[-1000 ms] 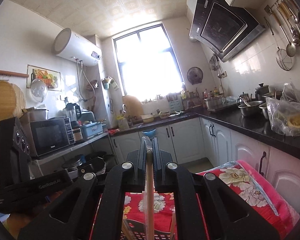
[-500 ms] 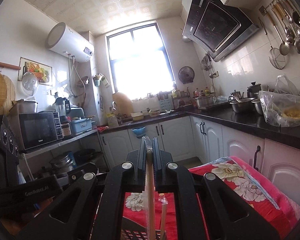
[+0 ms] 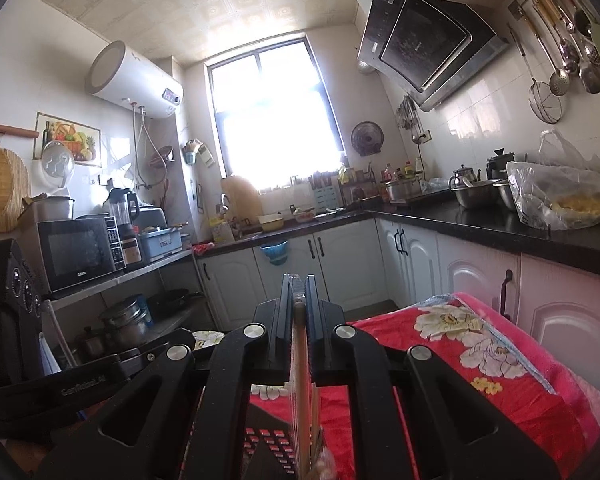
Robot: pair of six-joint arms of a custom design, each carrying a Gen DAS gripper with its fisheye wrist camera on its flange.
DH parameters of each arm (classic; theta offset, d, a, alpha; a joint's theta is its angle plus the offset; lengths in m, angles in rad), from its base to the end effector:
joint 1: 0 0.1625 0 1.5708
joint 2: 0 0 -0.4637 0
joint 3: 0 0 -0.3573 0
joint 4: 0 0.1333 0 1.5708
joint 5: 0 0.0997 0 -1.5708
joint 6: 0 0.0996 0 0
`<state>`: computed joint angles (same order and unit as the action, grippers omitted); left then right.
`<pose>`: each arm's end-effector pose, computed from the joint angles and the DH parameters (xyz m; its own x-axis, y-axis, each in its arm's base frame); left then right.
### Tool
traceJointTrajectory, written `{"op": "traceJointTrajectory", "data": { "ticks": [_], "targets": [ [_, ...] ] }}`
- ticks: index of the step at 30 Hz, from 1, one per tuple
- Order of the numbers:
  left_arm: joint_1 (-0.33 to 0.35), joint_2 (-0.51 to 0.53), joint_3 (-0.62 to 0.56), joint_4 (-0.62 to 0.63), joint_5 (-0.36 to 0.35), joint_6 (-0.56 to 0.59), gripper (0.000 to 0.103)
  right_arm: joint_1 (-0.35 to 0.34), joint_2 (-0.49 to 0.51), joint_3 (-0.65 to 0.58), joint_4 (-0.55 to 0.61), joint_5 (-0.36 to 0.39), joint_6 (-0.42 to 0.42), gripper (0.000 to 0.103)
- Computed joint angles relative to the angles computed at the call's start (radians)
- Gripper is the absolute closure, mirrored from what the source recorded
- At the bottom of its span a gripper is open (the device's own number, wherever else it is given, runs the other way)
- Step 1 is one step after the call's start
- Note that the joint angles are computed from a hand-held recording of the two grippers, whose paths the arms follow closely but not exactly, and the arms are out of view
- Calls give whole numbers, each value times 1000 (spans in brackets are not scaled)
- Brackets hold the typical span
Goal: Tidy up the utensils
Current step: 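Lower both held chopsticks upright into the caddy slots, then open both tools to release the chopsticks into the caddy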
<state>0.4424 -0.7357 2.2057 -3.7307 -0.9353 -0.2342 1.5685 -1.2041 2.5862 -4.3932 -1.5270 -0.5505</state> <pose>-0.3764 -0.3912 0.1198 -0.8290 0.4735 -0.2976 0.5188 0.4524 -0.7253 0.1369 -0.3452 0.3303 -0.8517 -0.1031 0.5138 -0.5224 0.0894 -0.8480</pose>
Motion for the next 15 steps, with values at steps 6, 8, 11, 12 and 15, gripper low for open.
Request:
{"op": "traceJointTrajectory", "data": {
  "ticks": [6, 8, 11, 12, 15],
  "targets": [
    [-8, -8, 27, -7, 15, -32, 103, -16, -33, 48, 21, 10, 23, 96],
    [-9, -11, 38, -13, 16, -44, 103, -21, -45, 61, 30, 12, 31, 96],
    [-13, -14, 51, -23, 21, -56, 103, -27, -58, 81, 34, 16, 32, 96],
    [-14, -16, 54, -23, 22, -59, 103, -28, -63, 86, 40, 16, 32, 96],
    [-18, -21, 64, -27, 26, -69, 103, -28, -81, 98, 60, 8, 34, 90]
  ]
}}
